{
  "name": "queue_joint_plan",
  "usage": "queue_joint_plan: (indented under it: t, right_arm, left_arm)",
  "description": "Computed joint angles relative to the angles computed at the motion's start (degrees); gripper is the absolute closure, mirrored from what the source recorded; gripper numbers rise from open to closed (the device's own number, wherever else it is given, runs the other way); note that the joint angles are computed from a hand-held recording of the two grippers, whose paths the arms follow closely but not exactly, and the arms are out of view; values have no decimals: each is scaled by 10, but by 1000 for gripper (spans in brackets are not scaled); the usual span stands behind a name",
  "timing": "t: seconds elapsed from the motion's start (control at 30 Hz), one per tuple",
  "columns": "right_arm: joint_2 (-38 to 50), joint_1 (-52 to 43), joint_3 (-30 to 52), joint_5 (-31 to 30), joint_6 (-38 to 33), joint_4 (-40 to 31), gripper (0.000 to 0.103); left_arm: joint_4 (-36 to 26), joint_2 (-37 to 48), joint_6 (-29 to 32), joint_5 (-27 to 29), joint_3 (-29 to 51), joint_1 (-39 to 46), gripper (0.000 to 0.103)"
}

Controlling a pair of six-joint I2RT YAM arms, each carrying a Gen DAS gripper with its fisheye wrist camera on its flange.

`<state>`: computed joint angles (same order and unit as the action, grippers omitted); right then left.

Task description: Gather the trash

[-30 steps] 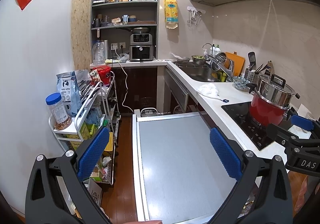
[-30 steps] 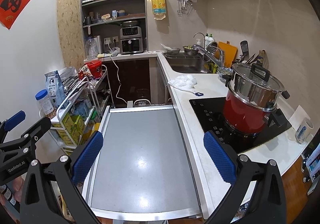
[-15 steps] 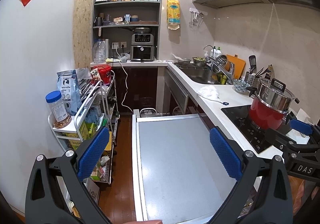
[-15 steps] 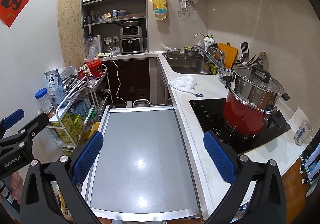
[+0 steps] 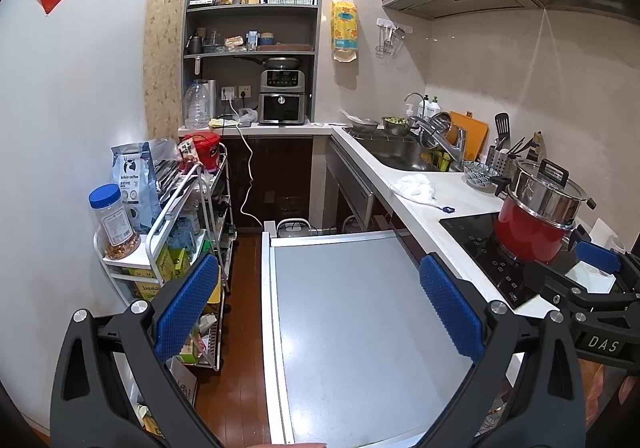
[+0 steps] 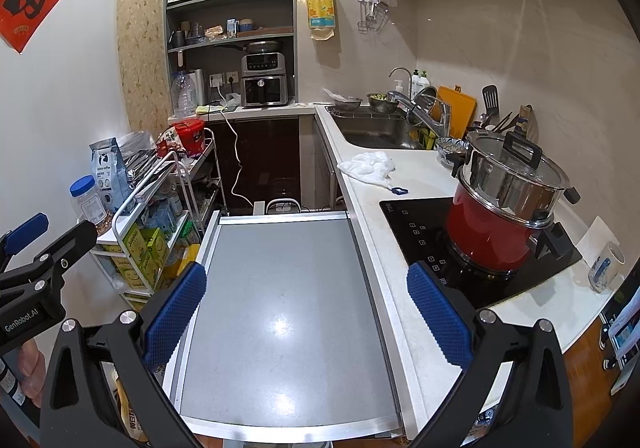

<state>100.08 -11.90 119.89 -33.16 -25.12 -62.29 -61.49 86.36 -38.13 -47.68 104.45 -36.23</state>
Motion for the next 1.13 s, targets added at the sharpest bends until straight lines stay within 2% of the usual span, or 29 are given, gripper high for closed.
queue_joint_plan:
  t: [0.4, 0.9, 1.13]
  right_arm:
    - [7, 0, 8, -1, -6, -6, 4]
    - [13, 0, 14, -4, -7, -7, 4]
    - [15, 1, 16, -2, -5, -8, 4]
  left_arm:
    - [-24, 19, -9, -12, 31, -4, 2]
    - [13, 4, -3, -14, 9, 2, 2]
    - [-4, 13, -13, -3, 17, 5, 2]
